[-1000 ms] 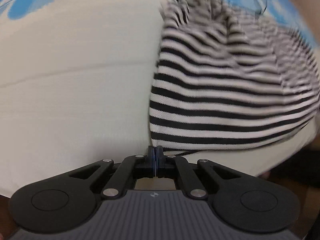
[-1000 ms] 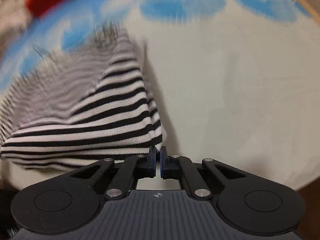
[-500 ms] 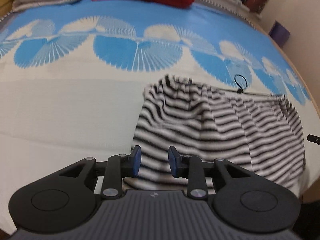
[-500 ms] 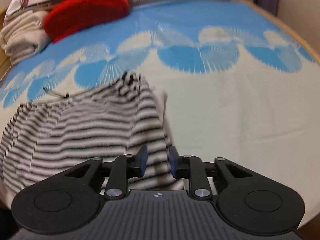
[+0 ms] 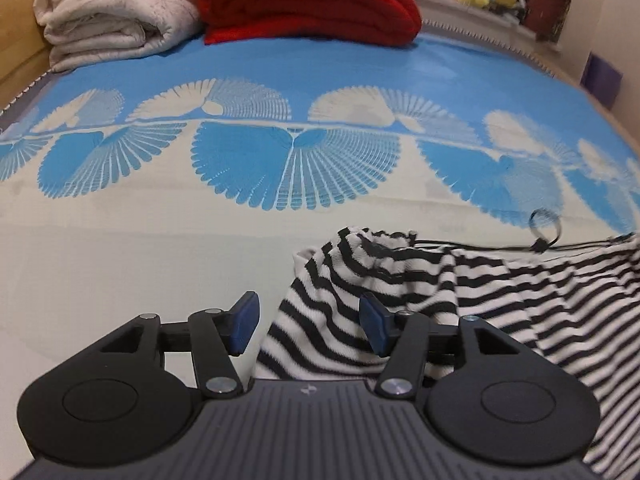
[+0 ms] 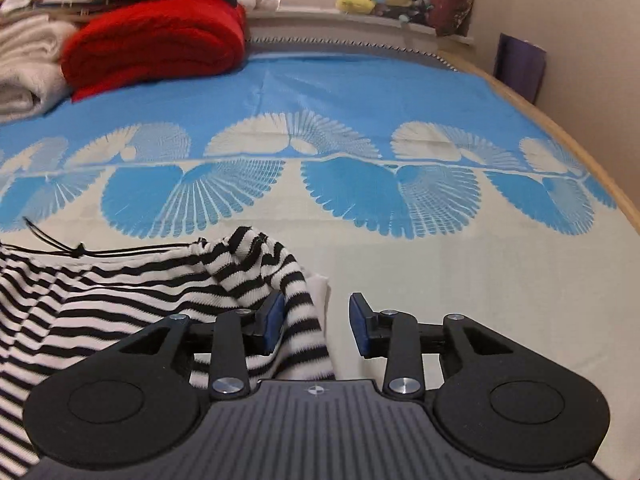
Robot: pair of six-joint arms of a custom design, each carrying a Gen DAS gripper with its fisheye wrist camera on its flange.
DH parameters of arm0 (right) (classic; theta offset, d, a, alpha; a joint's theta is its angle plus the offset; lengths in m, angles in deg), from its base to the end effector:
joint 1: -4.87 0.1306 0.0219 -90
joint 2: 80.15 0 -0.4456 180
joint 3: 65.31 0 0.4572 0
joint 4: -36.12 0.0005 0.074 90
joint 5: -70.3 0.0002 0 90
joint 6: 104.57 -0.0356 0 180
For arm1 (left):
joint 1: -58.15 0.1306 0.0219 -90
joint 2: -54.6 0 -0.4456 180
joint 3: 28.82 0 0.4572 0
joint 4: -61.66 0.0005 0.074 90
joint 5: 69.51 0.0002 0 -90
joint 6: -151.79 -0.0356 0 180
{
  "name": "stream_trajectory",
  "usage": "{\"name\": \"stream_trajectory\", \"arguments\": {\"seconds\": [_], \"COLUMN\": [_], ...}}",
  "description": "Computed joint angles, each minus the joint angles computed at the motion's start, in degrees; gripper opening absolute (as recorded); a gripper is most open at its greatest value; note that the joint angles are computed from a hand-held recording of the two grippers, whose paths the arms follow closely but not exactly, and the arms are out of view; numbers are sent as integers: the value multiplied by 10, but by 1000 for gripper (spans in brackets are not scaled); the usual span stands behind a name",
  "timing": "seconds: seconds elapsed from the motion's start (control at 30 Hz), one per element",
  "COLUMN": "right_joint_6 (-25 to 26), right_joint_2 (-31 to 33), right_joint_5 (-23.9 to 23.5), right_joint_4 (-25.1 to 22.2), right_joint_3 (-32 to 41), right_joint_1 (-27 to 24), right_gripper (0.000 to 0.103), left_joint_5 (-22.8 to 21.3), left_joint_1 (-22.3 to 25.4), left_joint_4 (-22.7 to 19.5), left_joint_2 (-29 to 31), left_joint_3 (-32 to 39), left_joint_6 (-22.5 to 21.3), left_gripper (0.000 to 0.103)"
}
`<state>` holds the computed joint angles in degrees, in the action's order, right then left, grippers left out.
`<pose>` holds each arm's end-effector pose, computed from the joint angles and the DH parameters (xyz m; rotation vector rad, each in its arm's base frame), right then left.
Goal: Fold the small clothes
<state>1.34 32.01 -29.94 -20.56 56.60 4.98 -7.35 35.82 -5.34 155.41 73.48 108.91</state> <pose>0.7149 0.0072 0.5409 -0.4138 2.3382 0.0819 0.5667 -0.2154 0.4841 -0.6717 2.4264 0.2013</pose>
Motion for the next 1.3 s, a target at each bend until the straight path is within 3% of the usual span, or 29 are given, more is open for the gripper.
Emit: {"name": "stream_trajectory", "arguments": {"seconds": [0.1,0.13,0.23,0.33,0.4,0.43,0.47,0.5,0.53,0.57,0.67,0.73,0.8,0.87,0.93,0.97,1.03,1.1,1.3], "right_joint_6": [19,11,-59,-97,-87,-84,-85,-86,-88,-93,-100,-102,-91,-66,-32,-3,42,68,33], "right_joint_2": [29,32,26,34,54,72,87,93,93,82,39,9,-14,-20,-2,13,27,20,-14], "right_joint_5": [3,-1,9,27,46,54,60,67,74,83,79,58,12,-65,-123,-126,-75,-36,-59], "right_joint_4": [-24,-19,57,70,25,-24,-68,-91,-97,-77,-2,42,61,20,-70,-134,-201,-194,-149], "right_joint_3": [32,37,26,34,58,83,103,113,113,100,50,16,-6,-2,28,49,58,37,24], "right_joint_1": [7,8,8,11,18,21,23,25,26,26,22,17,11,3,-4,-2,6,10,-5], "right_gripper": [1,1,1,1,2,3,4,8,16,20,28,34,38,39,44,44,44,44,44], "left_joint_5": [22,7,-63,-36,31,53,44,24,2,-12,-9,26,101,169,207,217,207,179,143], "left_joint_1": [13,14,17,24,31,34,33,31,28,26,18,14,13,7,-1,-7,-20,-31,-38], "left_joint_4": [9,16,44,14,-27,-46,-57,-55,-47,-33,28,78,120,129,113,92,26,-15,14], "left_joint_2": [15,15,5,23,44,52,53,47,37,25,-18,-44,-55,-51,-35,-22,9,28,-16], "left_joint_3": [11,11,7,23,41,48,50,47,43,35,6,-17,-32,-31,-21,-11,14,31,13], "left_joint_6": [-16,-12,26,33,31,33,37,42,47,52,43,10,-35,-85,-135,-153,-165,-185,-141], "left_gripper": [4,3,3,4,9,13,17,29,43,48,51,51,51,49,49,49,49,49,50]}}
